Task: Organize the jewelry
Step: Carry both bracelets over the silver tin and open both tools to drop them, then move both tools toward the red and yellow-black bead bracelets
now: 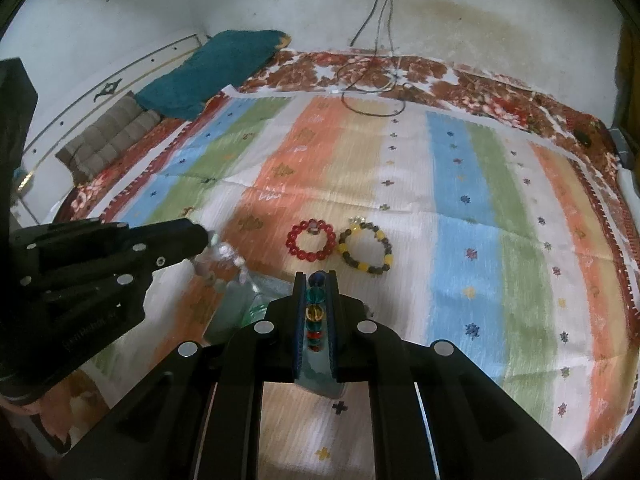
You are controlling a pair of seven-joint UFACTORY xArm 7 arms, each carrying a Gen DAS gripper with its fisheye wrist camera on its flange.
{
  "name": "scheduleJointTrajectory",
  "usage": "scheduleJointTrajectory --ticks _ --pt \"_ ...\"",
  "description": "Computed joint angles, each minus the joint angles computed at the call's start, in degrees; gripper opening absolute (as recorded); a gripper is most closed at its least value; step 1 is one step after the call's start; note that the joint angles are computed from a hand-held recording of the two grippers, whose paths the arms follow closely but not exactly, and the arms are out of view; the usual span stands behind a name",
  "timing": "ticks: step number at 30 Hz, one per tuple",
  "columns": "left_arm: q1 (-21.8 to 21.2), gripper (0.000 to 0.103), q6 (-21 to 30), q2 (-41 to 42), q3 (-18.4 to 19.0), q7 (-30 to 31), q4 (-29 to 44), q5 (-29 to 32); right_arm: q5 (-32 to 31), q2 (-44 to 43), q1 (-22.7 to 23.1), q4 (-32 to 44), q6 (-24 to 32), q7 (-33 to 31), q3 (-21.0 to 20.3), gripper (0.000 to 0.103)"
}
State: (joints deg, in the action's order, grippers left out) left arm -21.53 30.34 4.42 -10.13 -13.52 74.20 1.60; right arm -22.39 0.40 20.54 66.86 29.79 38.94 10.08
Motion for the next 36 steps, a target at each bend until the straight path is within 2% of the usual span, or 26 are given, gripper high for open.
scheduleJointTrajectory --ticks 3,5,7,9,14,19,28,31,36 --pt "-0.06 0.009 1.48 0.03 0.04 -0.83 0.22 -0.1 2.4 0.0 -0.12 -0.38 -0.1 -1.38 -0.08 0.011" --pt "-0.08 0.012 2.13 0.38 0.32 -2.49 0.65 0.9 1.34 0.0 -0.19 -0.23 0.72 0.09 -0.17 0.013" --pt "0.0 0.021 2.27 0.51 0.56 -3.65 0.84 1.86 0.52 0.03 -0.33 -0.01 1.67 1.45 -0.29 0.023" --pt "0.16 0.023 2.07 0.5 0.71 -4.44 0.75 2.27 0.27 0.27 -0.42 0.27 2.5 2.08 -0.36 0.028" --pt "0.37 0.027 2.63 0.85 0.76 -4.99 1.11 2.77 0.34 0.38 -0.51 0.33 3.25 2.03 -0.45 0.029" --pt "0.37 0.03 3.35 1.6 0.84 -5.28 1.89 3.41 0.39 0.74 -0.52 0.79 3.91 1.92 -0.58 0.033" --pt "0.12 0.044 5.65 4.25 1.38 -6.2 4.53 5.23 -0.74 1.58 -0.52 2.19 6.01 3.07 -0.99 0.045" --pt "0.22 0.054 6.65 5.3 1.46 -5.44 5.79 4.74 -0.07 2.07 -0.74 2.69 6.22 2.79 -1.25 0.047" --pt "0.02 0.058 8.52 7.64 2.08 -5.85 8.59 5.47 0.48 3.94 -0.88 4.69 7.84 2.2 -1.79 0.054"
